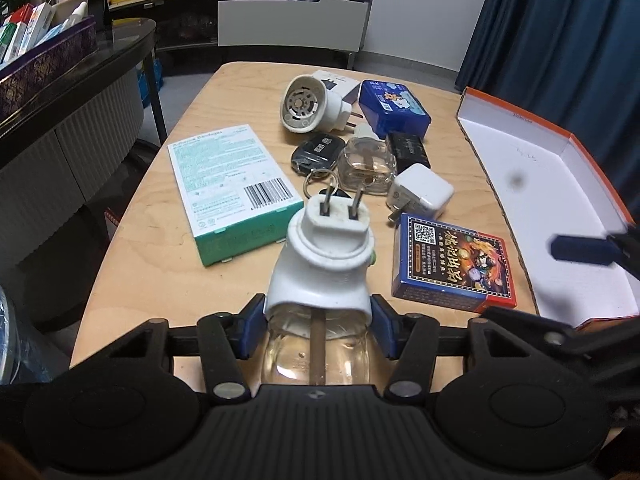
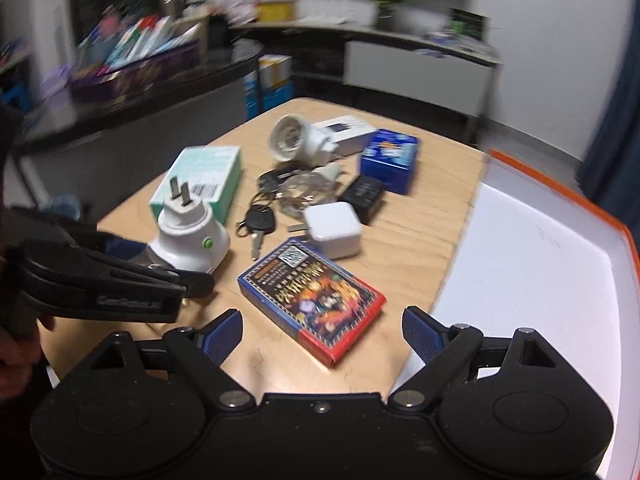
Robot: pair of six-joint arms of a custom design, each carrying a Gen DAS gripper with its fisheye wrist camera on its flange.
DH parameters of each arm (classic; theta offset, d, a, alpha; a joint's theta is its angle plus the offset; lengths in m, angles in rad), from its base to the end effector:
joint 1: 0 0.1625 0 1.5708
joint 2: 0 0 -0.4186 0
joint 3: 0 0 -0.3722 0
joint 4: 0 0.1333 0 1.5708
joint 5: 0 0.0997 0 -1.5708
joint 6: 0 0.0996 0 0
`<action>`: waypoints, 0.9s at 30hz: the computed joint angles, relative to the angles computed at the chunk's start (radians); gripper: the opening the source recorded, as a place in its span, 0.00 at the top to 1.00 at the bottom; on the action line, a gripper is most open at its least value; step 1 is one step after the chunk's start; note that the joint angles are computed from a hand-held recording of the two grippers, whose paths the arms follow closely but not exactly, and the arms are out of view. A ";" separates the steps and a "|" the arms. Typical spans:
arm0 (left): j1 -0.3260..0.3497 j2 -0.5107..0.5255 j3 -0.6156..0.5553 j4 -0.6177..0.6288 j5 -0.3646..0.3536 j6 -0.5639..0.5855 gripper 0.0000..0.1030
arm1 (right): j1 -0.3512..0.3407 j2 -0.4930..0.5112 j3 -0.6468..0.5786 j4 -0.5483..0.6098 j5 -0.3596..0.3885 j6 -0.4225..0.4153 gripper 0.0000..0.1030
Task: Organize rigid objects
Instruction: 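Grasp the white air freshener with the left tool while the right tool grasps the playing card box, then lift and carry the freshener and card box over the orange-rimmed white box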
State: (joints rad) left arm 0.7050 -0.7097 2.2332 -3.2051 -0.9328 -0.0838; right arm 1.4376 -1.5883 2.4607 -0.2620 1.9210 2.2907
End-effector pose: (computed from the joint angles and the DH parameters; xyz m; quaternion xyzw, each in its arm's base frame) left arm -0.2126 -0.4338 -0.0050 0.3453 0.8832 -0.1899 0.2545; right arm 0.0648 -0.2624 0.1607 0.2314 -0.8460 0.3279 0.3511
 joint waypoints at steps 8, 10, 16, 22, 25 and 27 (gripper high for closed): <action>0.015 -0.025 0.027 -0.034 -0.011 0.012 0.47 | 0.074 0.215 -0.224 0.191 0.098 -0.070 0.01; 0.020 -0.030 0.029 -0.034 -0.019 0.009 0.47 | 0.083 0.267 -0.276 0.233 0.131 -0.085 0.01; 0.023 -0.028 0.029 -0.061 -0.033 0.001 0.46 | 0.038 0.295 -0.329 0.336 0.064 0.040 0.14; 0.019 -0.014 0.028 -0.098 -0.039 -0.002 0.47 | 0.017 0.229 -0.229 0.231 0.028 0.126 0.26; 0.015 -0.013 0.034 -0.118 -0.049 0.005 0.47 | -0.010 0.171 -0.177 0.204 -0.014 0.160 0.26; 0.013 -0.016 0.040 -0.133 -0.064 0.015 0.47 | -0.027 0.122 -0.145 0.195 -0.049 0.172 0.26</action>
